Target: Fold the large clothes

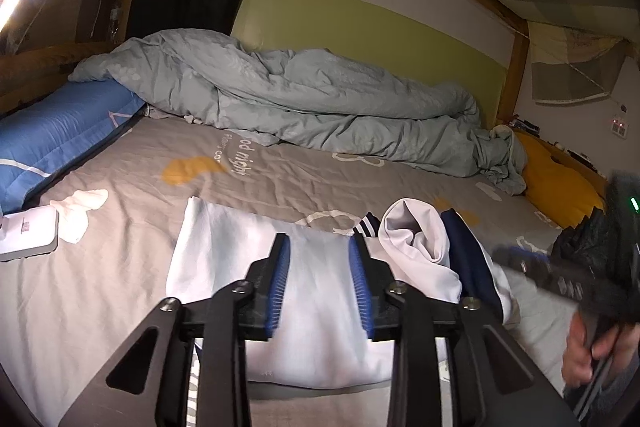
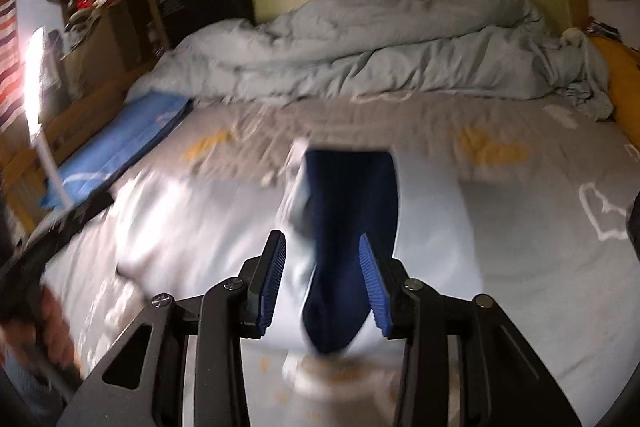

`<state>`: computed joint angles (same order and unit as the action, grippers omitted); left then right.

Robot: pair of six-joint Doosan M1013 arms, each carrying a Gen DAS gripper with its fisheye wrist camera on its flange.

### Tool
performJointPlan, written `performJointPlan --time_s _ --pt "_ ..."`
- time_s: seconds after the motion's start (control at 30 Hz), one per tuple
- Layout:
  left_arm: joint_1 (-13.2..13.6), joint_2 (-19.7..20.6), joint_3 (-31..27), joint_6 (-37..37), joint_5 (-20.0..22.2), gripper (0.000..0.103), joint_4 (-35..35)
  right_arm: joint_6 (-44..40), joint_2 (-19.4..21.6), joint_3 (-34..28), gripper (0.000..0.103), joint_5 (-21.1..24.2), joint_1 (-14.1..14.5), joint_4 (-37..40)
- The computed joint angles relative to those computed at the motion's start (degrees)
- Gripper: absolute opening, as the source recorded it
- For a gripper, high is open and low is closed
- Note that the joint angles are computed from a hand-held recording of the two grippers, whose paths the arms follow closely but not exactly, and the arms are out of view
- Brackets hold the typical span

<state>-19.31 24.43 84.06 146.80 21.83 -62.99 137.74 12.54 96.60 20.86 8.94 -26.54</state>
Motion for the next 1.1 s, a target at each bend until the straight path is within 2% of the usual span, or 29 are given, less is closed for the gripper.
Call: performJointPlan --time_s 0.07,0.13,0.27,0.3,0.33,0.4,0.47,0.53,0.6,0.7,0.77,0.87,0.93,1.0,1.07,1.1 --pt "-0.2 0.0 0.1 -0.1 -0.7 0.034 0.9 -5.3 1.5 -2.2 0.021 0.4 -1.0 6.4" --pt "-0.2 0.2 -0.2 -0.9 -1.2 0.034 2.3 -10.1 3.4 -4.5 0.016 1.9 -1.5 11.7" --pt "-0.2 0.9 -1.3 -6.4 -1.3 0.04 7.1 -18.7 9.2 -9.7 0.012 10.0 -2.7 23.4" --pt "-0.1 1.1 -1.6 -7.9 -1.3 0.044 8.4 -20.4 10.3 -9.9 0.007 10.0 -3.0 25.7" --pt "0.0 1.2 -1.8 -9.9 -1.5 0.045 10.1 -21.6 10.8 -9.8 0.006 9.1 -3.2 26.9" --pt "0.1 1.6 -2.3 -14.4 -1.8 0.047 14.1 -20.1 11.2 -10.5 0.005 9.5 -2.9 24.3" --pt "0.3 2.1 -3.2 -19.5 -1.1 0.054 18.5 -19.6 10.9 -10.7 0.006 10.4 -2.7 23.8" --pt "0.6 2.5 -4.1 -26.9 -0.8 0.075 23.6 -19.9 9.9 -9.9 0.007 9.9 -2.6 24.1" --pt "1.0 3.0 -4.8 -32.7 -0.3 0.089 27.2 -20.5 8.4 -8.4 0.009 8.3 -2.6 24.7" --pt "1.8 4.9 -7.7 -39.9 5.5 0.09 32.3 -22.1 5.7 -5.6 0.009 5.0 -2.5 26.3" --pt "2.0 5.9 -8.9 -44.7 7.8 0.089 36.0 -21.9 4.4 -4.1 0.009 3.9 -2.1 25.8" --pt "2.5 7.6 -10.8 -49.2 12.1 0.089 37.3 -21.0 3.8 -2.8 0.009 3.5 -2.0 25.4" --pt "3.1 8.8 -11.9 -50.8 15.1 0.089 35.4 -20.6 4.3 -2.6 0.009 4.1 -2.1 25.7" --pt "4.3 10.8 -13.8 -49.4 20.7 0.088 29.6 -21.8 5.4 -2.7 0.005 4.2 -2.5 27.9" --pt "5.8 13.3 -16.1 -47.1 27.2 0.074 21.6 -22.2 6.2 -2.7 0.003 3.4 -2.7 28.5" --pt "6.3 14.1 -16.2 -46.9 28.1 0.071 18.4 -21.0 6.3 -2.8 0.003 3.3 -2.5 27.2"
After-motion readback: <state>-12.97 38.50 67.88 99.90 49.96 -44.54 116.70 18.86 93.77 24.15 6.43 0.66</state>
